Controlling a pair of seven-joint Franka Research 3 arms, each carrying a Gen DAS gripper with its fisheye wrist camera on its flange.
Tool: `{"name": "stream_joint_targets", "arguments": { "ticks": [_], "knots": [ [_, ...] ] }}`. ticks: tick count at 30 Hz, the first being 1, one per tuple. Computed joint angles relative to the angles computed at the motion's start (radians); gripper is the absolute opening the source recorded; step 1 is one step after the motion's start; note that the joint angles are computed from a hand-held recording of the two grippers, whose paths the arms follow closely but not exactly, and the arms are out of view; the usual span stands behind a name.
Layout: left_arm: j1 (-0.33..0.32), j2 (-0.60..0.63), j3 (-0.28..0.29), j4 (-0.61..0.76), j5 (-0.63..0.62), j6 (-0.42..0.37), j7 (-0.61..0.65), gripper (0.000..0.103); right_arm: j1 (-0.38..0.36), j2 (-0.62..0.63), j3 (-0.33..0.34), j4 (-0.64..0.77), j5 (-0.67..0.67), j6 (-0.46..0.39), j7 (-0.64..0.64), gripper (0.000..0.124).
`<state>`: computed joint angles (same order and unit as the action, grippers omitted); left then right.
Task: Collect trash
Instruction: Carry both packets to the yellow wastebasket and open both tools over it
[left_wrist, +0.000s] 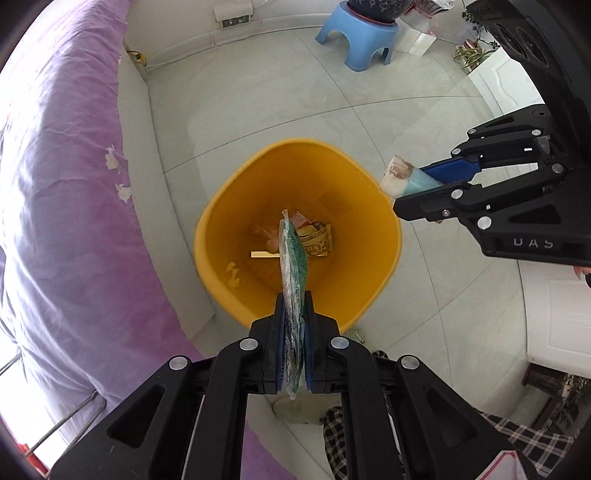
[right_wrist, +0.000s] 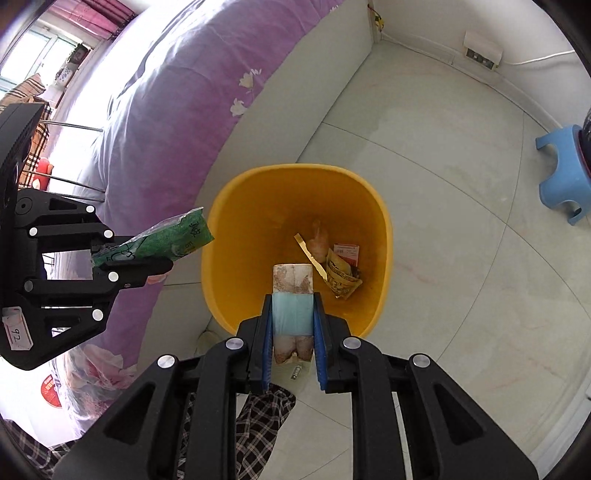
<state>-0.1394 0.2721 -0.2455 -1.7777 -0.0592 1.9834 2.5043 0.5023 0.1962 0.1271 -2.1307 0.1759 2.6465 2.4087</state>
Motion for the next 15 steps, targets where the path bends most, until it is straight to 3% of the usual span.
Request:
{"name": "stream_joint_targets", "arguments": {
  "ticks": [3,7,8,10,15],
  "knots": [
    [-0.005,-0.005,-0.001,-0.006,0.005,0.004,-0.011,0.014,0.006,-0.003,-0.010,-0.008,-0.027,0.005,0.024,0.046],
    [-0.009,-0.007,-0.002,-0.009,0.008,0.005,-0.020,0.025,-0.001,-0.022,-0.008,-0.032,-0.031,0.012,0.027,0.047],
    [-0.008,-0.015,-0.001,-0.018,0.008,0.016,-0.023,0.039,-0.004,-0.024,-0.006,-0.033,-0.028,0.011,0.022,0.047],
    [-0.008,-0.020,-0.002,-0.030,-0.001,0.043,-0.029,0.053,-0.006,-0.027,-0.006,-0.031,-0.035,0.000,0.018,0.047],
    [-0.007,-0.025,0.000,-0.017,-0.003,0.025,-0.042,0.054,0.000,-0.045,-0.005,-0.036,-0.060,-0.004,0.049,0.047]
  ]
}}
